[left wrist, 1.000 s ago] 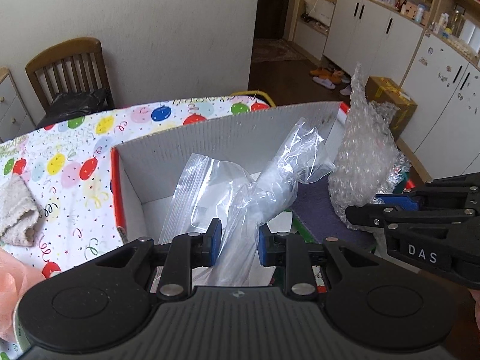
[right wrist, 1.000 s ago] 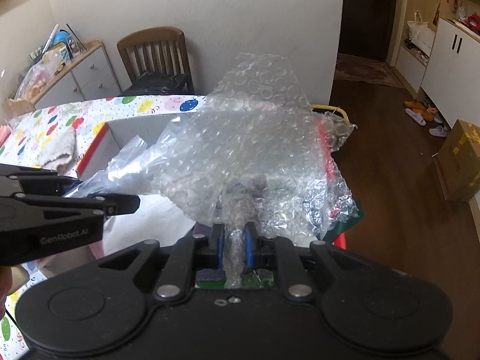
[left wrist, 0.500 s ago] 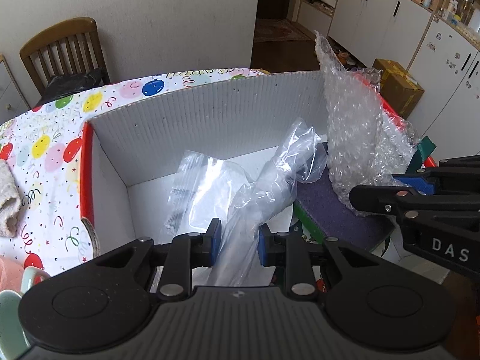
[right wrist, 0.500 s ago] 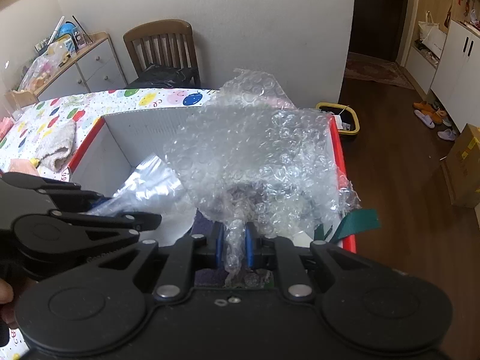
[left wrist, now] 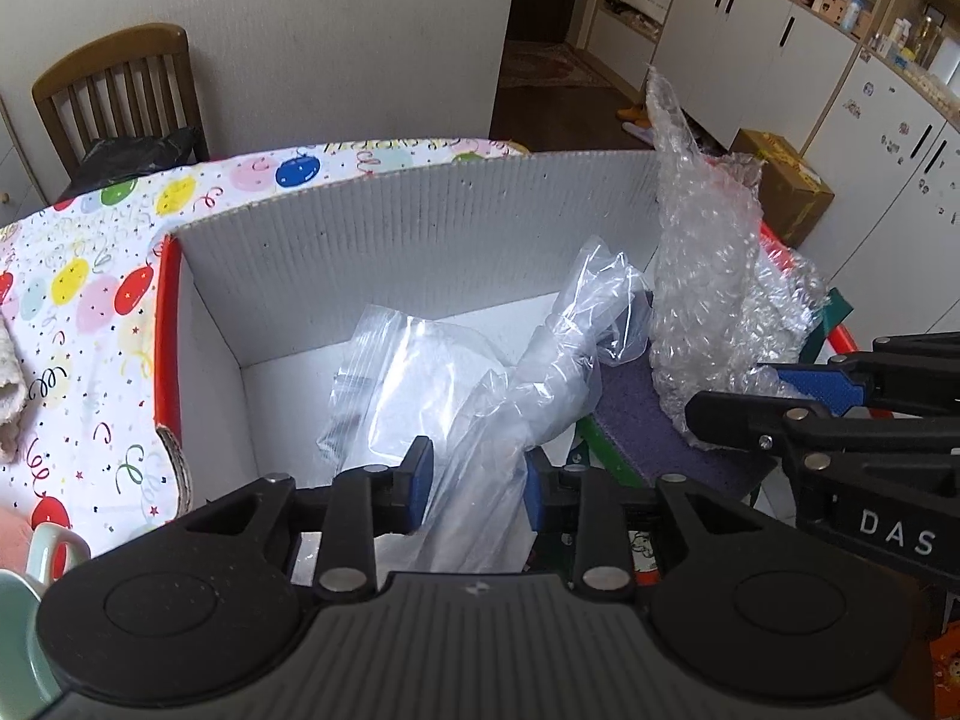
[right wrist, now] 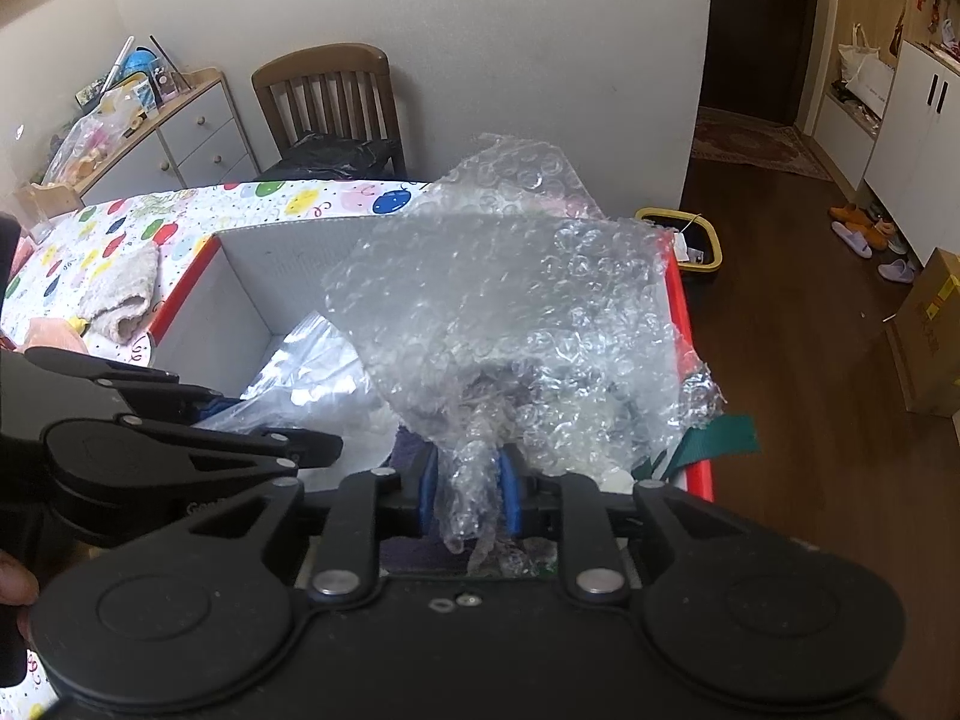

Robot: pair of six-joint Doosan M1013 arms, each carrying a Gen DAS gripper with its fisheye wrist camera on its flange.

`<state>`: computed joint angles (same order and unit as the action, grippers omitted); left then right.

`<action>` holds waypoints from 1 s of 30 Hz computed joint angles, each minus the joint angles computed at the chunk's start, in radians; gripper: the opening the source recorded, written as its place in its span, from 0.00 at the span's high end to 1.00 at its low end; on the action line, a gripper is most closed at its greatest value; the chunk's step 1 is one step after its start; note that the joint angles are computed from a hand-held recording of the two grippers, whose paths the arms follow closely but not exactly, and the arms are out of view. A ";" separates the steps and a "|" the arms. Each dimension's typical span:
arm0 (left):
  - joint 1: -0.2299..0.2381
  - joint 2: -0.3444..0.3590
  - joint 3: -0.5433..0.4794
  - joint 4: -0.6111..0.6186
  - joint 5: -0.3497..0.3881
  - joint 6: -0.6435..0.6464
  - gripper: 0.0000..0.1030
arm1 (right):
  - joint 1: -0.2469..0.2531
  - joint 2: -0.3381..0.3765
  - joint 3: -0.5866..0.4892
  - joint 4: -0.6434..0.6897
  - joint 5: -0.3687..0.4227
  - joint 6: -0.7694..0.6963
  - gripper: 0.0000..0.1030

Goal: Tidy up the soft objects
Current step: 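Lower the bag and bubble wrap into the box and open both grippers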

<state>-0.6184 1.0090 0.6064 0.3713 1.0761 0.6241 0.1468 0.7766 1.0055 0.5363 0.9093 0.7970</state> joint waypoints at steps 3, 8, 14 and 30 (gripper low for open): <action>-0.002 -0.012 0.021 0.017 -0.018 -0.019 0.36 | 0.001 -0.005 0.006 -0.004 -0.005 -0.003 0.77; -0.006 -0.030 0.047 0.048 -0.038 -0.051 0.32 | -0.001 -0.014 0.019 -0.002 -0.014 -0.016 0.73; -0.015 -0.070 0.103 0.090 -0.072 -0.090 0.32 | -0.008 -0.031 0.038 0.026 -0.029 -0.040 0.64; -0.061 -0.211 0.302 0.241 -0.157 -0.236 0.28 | -0.039 -0.114 0.131 0.189 -0.036 -0.180 0.31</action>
